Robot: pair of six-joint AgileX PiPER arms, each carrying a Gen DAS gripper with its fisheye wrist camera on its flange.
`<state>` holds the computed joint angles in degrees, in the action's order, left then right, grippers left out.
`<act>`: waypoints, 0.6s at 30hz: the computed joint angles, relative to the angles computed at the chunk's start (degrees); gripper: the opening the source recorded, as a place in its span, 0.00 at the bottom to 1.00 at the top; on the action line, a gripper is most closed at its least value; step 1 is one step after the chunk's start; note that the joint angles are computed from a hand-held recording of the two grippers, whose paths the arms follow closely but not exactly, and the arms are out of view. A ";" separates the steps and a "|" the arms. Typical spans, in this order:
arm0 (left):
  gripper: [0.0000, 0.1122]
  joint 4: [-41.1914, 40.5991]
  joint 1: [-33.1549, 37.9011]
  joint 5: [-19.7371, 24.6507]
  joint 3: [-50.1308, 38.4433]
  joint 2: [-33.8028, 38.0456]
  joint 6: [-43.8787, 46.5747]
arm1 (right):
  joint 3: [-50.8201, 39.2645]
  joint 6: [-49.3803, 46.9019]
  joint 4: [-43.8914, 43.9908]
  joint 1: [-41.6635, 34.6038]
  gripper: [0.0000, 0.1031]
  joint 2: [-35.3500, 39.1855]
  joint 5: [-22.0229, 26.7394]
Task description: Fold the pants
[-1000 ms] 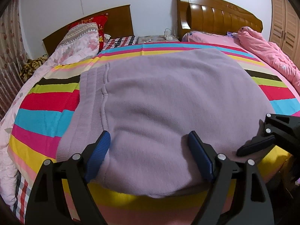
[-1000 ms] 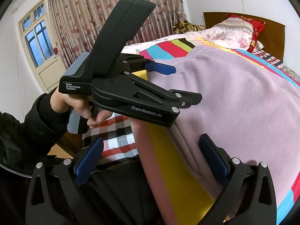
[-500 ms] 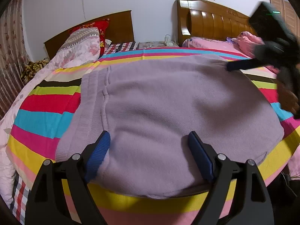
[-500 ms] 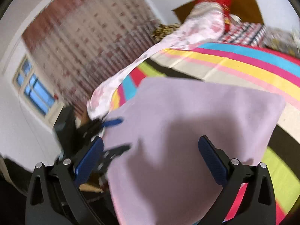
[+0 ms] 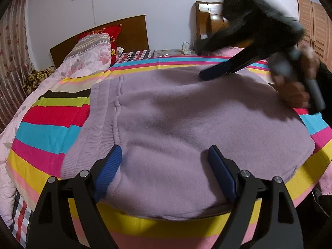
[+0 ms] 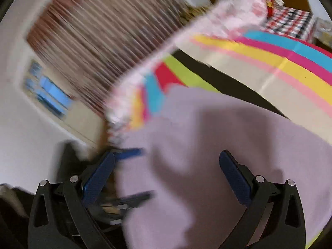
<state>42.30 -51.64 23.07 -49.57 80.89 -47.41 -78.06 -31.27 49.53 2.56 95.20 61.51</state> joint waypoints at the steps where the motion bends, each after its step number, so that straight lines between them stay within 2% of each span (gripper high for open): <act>1: 0.75 -0.61 0.08 0.07 -0.14 0.03 0.65 | -2.27 4.40 -1.94 -0.48 0.95 1.08 -1.03; 3: 0.75 -1.36 0.15 0.16 -0.28 0.05 1.39 | -0.93 6.48 1.07 -4.02 0.96 -2.04 -7.80; 5: 0.75 -1.50 0.27 0.01 -0.19 -0.04 1.58 | 4.09 0.72 11.74 -8.36 0.96 -6.29 -10.74; 7: 0.75 -1.64 0.57 -0.20 -0.17 -0.09 1.91 | 8.69 -6.24 21.14 -12.46 0.96 -11.44 -8.77; 9: 0.75 -1.53 0.76 -0.42 -0.08 -0.19 1.92 | 13.23 -9.97 24.40 -14.40 0.96 -16.61 -4.59; 11: 0.75 -0.69 0.65 -0.50 0.11 -0.36 1.04 | 17.87 -11.82 24.69 -16.49 0.96 -20.81 0.23; 15: 0.75 -0.12 0.28 -0.23 0.28 -0.48 0.29 | 33.29 -14.87 24.20 -15.90 0.96 -32.64 5.11; 18: 0.75 -1.98 0.19 0.80 -0.66 -0.18 2.17 | 41.72 -11.26 19.78 -9.10 0.96 -40.69 0.00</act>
